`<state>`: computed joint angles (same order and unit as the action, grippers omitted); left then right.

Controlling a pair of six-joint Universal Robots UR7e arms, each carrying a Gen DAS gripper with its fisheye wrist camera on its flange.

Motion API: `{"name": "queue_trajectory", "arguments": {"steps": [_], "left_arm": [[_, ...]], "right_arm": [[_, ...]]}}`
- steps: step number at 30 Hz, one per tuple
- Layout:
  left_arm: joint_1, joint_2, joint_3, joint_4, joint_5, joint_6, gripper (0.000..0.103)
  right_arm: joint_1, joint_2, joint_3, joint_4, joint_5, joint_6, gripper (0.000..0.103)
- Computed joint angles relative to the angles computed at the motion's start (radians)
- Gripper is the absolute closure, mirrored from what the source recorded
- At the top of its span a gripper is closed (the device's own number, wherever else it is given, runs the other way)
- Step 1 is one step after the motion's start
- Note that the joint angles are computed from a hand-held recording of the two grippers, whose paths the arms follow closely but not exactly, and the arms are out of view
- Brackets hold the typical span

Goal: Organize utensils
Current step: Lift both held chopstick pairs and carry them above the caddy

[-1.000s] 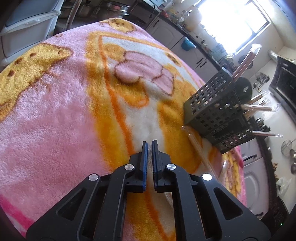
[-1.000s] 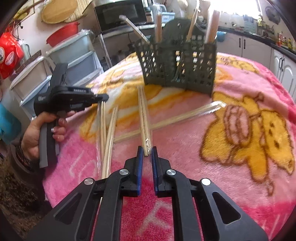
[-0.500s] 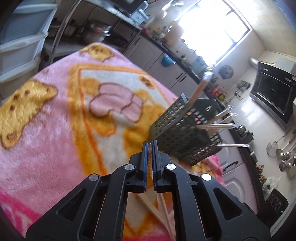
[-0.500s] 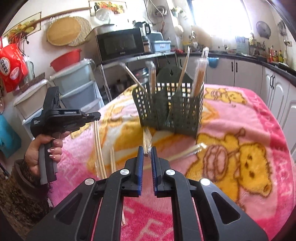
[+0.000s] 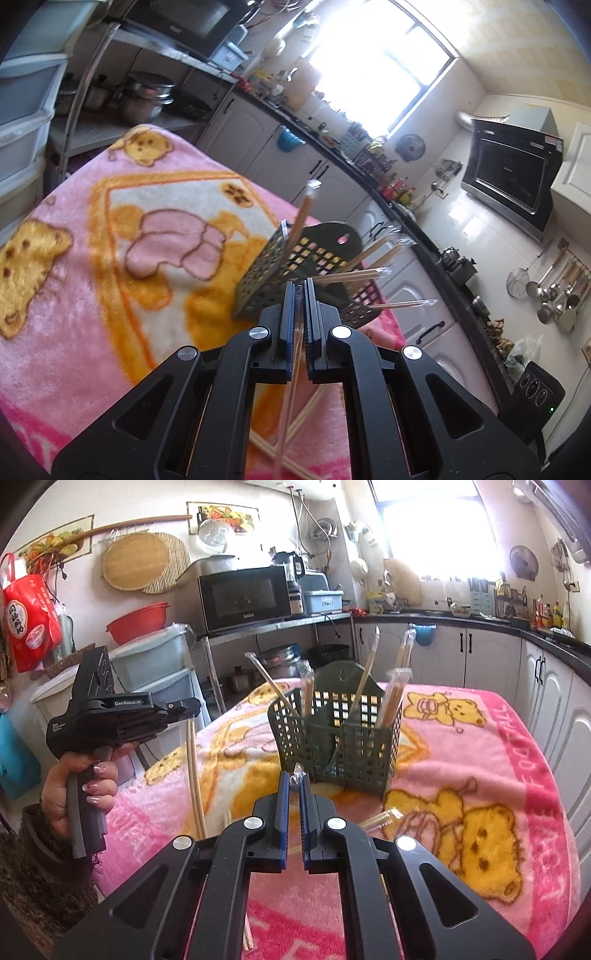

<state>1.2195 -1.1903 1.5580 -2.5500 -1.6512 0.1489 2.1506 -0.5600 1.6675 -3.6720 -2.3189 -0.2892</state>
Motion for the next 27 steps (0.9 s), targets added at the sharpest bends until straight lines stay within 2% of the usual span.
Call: {"name": "queue_trajectory", "arguments": {"steps": [27], "left_arm": [[-0.086,0.024,-0.054,-0.001,-0.141,0.059,0.101]], "right_arm": [[0.035,-0.019,-0.047,-0.167,0.02,-0.15,0.098]]}}
